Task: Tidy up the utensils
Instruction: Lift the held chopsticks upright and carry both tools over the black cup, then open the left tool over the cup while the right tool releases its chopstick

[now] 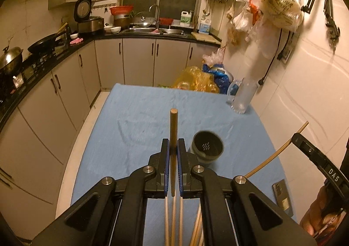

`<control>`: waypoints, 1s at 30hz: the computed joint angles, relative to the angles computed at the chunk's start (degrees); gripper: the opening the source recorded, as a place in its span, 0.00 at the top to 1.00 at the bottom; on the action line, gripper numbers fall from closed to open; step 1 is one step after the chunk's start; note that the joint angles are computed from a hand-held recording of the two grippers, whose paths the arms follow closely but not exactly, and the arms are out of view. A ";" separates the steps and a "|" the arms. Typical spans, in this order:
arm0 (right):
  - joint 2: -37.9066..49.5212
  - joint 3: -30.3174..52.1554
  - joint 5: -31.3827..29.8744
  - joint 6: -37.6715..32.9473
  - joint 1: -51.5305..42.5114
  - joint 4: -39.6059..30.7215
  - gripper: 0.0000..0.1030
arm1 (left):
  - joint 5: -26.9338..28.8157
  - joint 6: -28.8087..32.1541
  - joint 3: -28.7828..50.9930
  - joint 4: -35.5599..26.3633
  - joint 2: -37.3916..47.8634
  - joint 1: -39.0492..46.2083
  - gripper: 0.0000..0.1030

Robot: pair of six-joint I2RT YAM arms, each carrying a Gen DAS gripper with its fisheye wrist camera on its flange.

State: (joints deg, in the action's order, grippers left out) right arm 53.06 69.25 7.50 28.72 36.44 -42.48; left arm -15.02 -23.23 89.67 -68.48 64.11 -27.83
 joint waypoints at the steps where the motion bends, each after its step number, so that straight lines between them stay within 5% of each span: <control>1: 0.45 0.85 -0.66 -0.16 -0.96 0.14 0.94 | 0.25 0.31 1.97 -0.08 1.37 0.15 0.94; 10: 7.89 10.01 -8.28 -0.51 -11.74 3.22 0.94 | 3.84 0.88 20.29 -0.85 14.26 2.45 0.94; 15: 12.76 11.87 -10.74 -0.15 -15.20 4.97 0.94 | 6.75 0.38 23.97 1.46 19.79 3.43 0.94; 30: 23.01 6.18 -14.64 -0.06 -16.90 10.24 0.94 | 12.89 0.73 11.46 10.92 26.67 6.45 0.94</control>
State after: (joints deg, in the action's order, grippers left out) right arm 76.08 75.43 -7.14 28.66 19.54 -32.24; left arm -2.13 -22.50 101.13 -57.56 90.78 -21.38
